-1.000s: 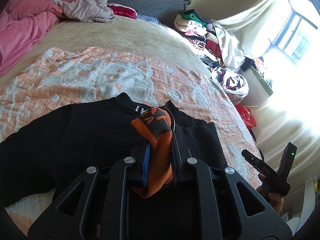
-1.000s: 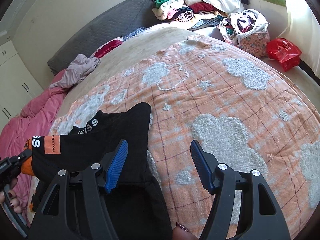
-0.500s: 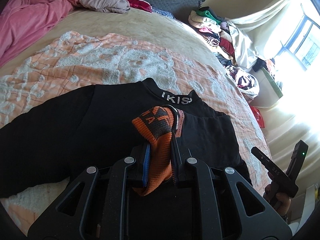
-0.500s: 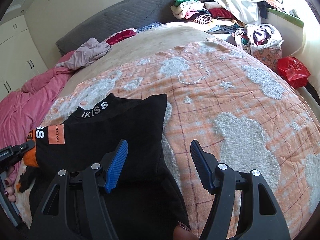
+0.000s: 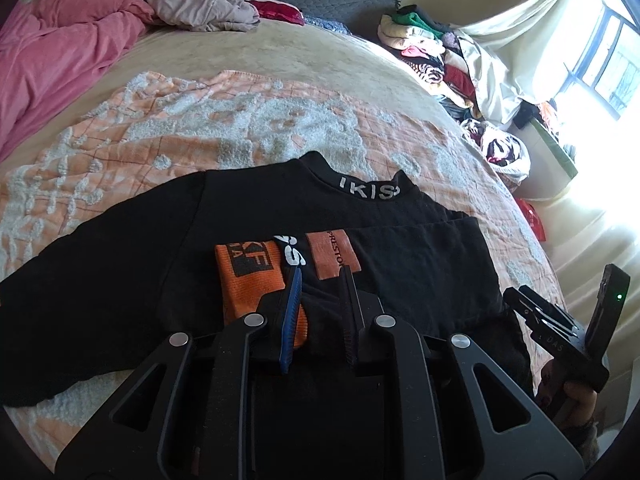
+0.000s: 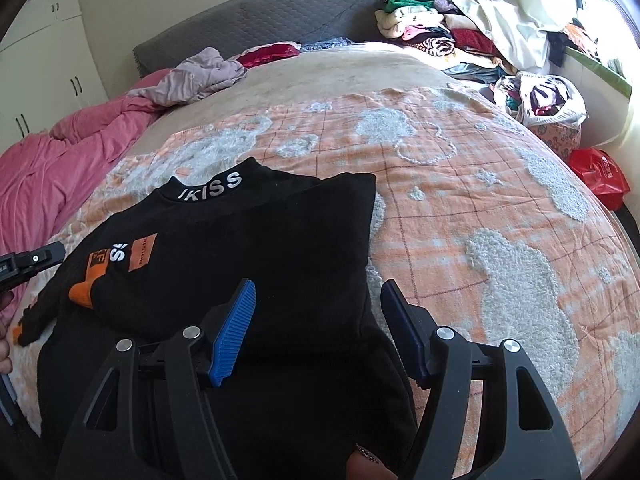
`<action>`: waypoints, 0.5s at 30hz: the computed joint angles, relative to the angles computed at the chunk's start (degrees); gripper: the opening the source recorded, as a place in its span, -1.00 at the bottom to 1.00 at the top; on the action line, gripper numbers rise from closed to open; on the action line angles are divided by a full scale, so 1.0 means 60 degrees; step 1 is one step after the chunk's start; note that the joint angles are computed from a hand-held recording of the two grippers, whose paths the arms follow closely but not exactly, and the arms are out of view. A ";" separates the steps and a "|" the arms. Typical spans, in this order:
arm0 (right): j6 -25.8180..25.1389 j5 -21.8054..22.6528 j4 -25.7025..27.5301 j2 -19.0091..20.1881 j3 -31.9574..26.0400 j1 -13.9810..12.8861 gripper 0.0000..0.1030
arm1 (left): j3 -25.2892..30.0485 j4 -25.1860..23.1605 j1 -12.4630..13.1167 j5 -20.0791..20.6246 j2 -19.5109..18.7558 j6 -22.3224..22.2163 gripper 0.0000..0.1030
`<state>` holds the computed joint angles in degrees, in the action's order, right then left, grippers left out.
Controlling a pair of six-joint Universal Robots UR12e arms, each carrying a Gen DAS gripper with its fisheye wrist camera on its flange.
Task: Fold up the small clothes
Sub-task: 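Lay the orange cuff on the shirt body and open the right tool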
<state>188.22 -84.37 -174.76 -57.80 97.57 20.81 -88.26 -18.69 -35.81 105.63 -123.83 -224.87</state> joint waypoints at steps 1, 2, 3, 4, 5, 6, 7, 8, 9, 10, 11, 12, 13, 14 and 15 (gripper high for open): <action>-0.0127 0.0004 -0.0009 0.0010 -0.0008 0.0031 0.24 | 0.0076 -0.0160 0.0004 -0.0069 -0.0071 0.0071 -0.78; -0.0268 0.0011 -0.0010 0.0017 -0.0014 0.0058 0.24 | 0.0156 -0.0346 0.0006 -0.0128 -0.0138 0.0167 -0.78; -0.0401 0.0017 -0.0006 0.0029 -0.0026 0.0089 0.24 | 0.0264 -0.0624 -0.0006 -0.0160 -0.0218 0.0266 -0.78; -0.0514 0.0026 0.0021 0.0039 -0.0043 0.0123 0.24 | 0.0295 -0.0795 -0.0006 -0.0197 -0.0266 0.0336 -0.78; -0.0581 0.0050 0.0067 0.0054 -0.0070 0.0150 0.24 | 0.0311 -0.0914 -0.0001 -0.0262 -0.0306 0.0375 -0.78; -0.0624 0.0108 0.0098 0.0065 -0.0087 0.0166 0.24 | 0.0337 -0.1075 -0.0002 -0.0299 -0.0358 0.0344 -0.78; -0.0681 0.0173 0.0135 0.0085 -0.0117 0.0189 0.24 | 0.0333 -0.1190 -0.0004 -0.0300 -0.0388 0.0299 -0.78; -0.0754 0.0195 0.0158 0.0097 -0.0137 0.0213 0.24 | 0.0302 -0.1237 0.0005 -0.0326 -0.0387 0.0262 -0.78; -0.0834 0.0201 0.0173 0.0107 -0.0155 0.0236 0.24 | 0.0263 -0.1259 0.0014 -0.0358 -0.0394 0.0214 -0.78; -0.0925 0.0205 0.0194 0.0110 -0.0162 0.0258 0.24 | 0.0220 -0.1248 0.0020 -0.0373 -0.0396 0.0177 -0.78; -0.0987 0.0193 0.0224 0.0117 -0.0170 0.0273 0.24 | 0.0160 -0.1180 0.0020 -0.0374 -0.0392 0.0169 -0.78; -0.1032 0.0167 0.0272 0.0121 -0.0177 0.0280 0.24 | 0.0098 -0.1088 0.0022 -0.0371 -0.0377 0.0152 -0.76; -0.1059 0.0097 0.0401 0.0130 -0.0203 0.0284 0.24 | 0.0075 -0.1039 0.0018 -0.0370 -0.0366 0.0131 -0.75; -0.1037 -0.0047 0.0646 0.0145 -0.0258 0.0290 0.24 | 0.0053 -0.0998 0.0016 -0.0374 -0.0358 0.0127 -0.75; -0.0957 -0.0233 0.1006 0.0173 -0.0350 0.0295 0.24 | 0.0042 -0.0982 0.0016 -0.0379 -0.0353 0.0139 -0.75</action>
